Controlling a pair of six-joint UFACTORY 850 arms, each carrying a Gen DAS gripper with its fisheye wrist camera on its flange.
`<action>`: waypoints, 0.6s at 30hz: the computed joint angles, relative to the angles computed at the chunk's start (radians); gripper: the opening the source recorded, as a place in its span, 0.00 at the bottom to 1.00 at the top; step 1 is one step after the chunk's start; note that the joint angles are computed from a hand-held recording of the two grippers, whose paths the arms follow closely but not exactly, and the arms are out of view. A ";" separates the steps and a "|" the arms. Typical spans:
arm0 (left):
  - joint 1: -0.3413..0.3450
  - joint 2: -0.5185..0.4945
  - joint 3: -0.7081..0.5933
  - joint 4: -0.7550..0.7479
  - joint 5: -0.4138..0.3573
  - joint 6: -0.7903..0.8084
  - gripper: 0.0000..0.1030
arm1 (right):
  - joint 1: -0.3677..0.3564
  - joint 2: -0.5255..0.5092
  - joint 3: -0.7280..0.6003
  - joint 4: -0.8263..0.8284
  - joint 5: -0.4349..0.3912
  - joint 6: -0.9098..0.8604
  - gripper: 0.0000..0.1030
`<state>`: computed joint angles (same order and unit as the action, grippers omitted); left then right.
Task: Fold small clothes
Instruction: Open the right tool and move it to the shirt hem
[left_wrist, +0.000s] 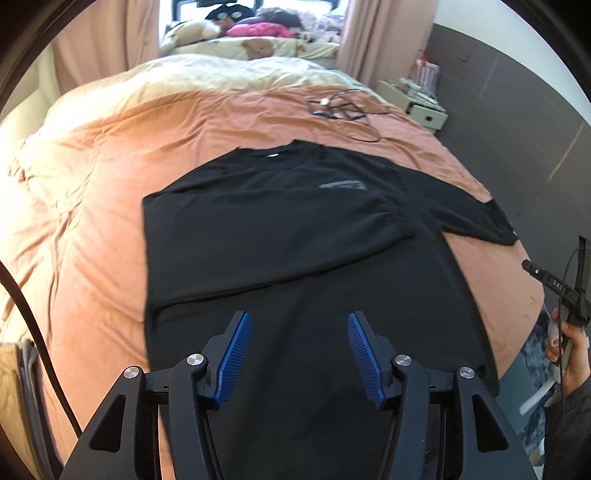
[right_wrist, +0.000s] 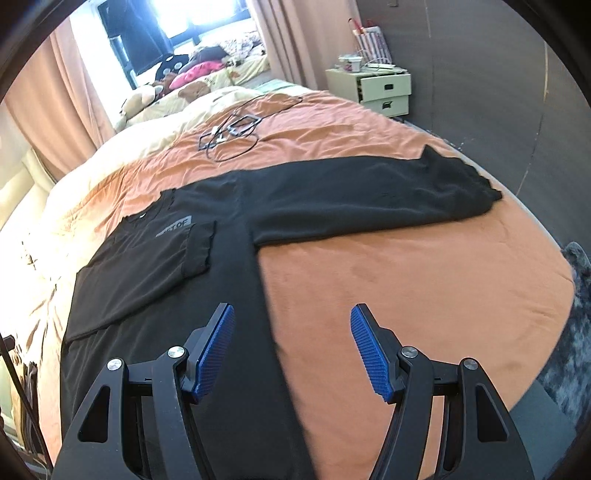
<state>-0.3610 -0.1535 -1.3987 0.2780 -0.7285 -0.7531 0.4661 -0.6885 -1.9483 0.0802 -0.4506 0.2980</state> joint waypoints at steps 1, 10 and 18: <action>-0.009 -0.017 -0.020 -0.004 0.003 0.003 0.56 | -0.006 0.006 0.012 0.003 0.009 -0.003 0.62; -0.053 -0.222 -0.222 -0.017 0.003 0.001 0.56 | -0.100 -0.050 -0.010 0.322 0.020 -0.233 0.61; -0.044 -0.436 -0.451 -0.075 -0.006 0.075 0.56 | -0.163 -0.272 -0.292 0.519 -0.121 -0.318 0.38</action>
